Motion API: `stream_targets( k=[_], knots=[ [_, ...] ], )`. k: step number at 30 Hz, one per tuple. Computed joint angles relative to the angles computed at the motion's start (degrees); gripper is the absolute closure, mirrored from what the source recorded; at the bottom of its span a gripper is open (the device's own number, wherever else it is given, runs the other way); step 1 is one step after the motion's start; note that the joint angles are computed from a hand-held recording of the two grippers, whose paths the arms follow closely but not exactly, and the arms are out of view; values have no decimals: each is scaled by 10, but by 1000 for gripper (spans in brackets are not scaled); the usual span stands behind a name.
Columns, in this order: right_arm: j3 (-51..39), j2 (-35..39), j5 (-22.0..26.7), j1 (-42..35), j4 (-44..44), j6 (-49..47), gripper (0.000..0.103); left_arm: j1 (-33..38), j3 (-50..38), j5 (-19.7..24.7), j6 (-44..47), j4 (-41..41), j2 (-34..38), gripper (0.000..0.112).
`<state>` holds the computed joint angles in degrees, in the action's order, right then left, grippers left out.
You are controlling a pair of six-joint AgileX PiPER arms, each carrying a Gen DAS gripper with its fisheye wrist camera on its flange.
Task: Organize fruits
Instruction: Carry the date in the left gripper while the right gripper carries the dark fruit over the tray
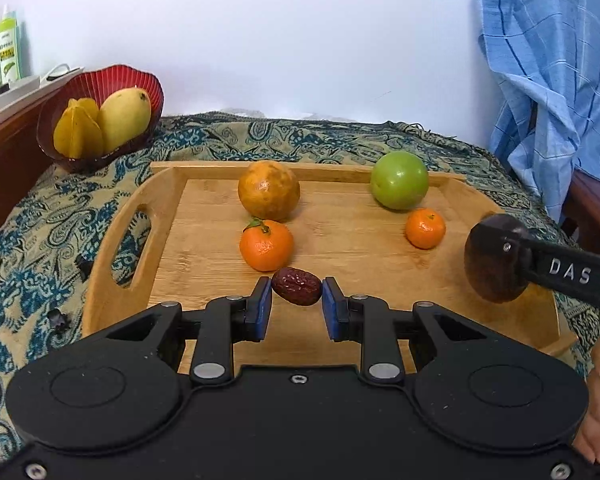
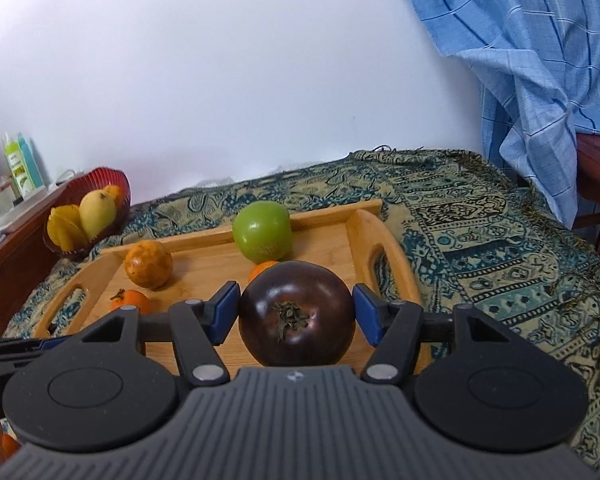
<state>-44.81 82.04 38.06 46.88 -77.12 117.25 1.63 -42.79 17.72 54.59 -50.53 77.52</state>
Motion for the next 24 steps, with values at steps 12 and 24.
stream_targets(
  k=[12,24],
  knots=[
    [-45,47,-30,-13,34,-54,39,-6,-14,-28,33,-37,47,87],
    [-64,63,-18,-8,49,-80,39,-14,-23,-43,60,-70,72,87]
  ],
)
